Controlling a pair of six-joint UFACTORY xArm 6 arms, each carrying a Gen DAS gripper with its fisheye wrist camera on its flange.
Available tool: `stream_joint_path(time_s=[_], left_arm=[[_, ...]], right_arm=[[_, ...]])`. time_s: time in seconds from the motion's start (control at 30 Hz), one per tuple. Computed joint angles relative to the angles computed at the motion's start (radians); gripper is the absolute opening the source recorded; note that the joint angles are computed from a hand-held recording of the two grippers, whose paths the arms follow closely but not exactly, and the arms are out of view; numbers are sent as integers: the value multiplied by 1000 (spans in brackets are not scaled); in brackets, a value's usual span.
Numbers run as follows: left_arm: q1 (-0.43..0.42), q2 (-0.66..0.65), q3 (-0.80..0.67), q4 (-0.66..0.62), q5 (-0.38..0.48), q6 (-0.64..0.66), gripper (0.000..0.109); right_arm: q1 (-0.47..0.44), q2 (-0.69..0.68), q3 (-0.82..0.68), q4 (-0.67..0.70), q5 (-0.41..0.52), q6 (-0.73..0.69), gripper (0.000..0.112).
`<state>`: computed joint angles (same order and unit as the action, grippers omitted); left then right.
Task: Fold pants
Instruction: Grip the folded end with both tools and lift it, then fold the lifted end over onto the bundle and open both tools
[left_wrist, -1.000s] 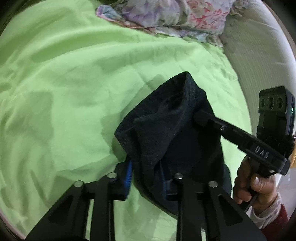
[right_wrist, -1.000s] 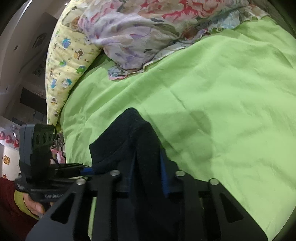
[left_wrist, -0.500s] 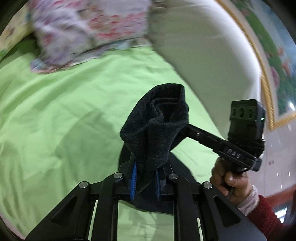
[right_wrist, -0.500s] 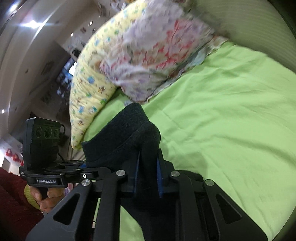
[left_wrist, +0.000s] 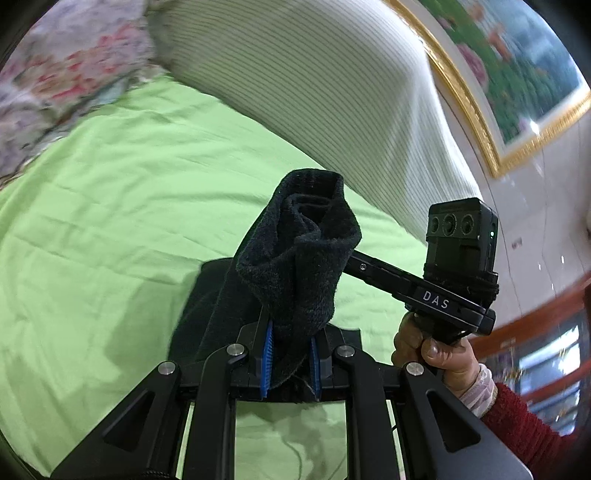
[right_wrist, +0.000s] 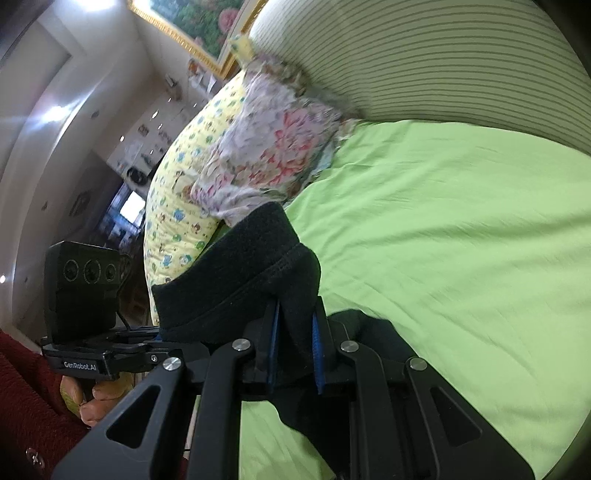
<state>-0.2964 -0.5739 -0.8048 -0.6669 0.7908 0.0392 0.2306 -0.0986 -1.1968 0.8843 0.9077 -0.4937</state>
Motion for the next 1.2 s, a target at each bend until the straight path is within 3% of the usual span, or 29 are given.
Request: stream_joint_path(time_s=[0.5, 1.03, 1.2], left_arm=[[-258, 138, -56, 135, -62, -62, 15], [-440, 333, -134, 337, -133, -122, 17], [-468, 415, -192, 342, -114, -115, 26]], right_arm=[[-129, -247, 301, 36, -71, 15, 17], [-234, -379, 484, 21, -94, 55, 17], [-279, -428, 528, -19, -96, 113, 17]])
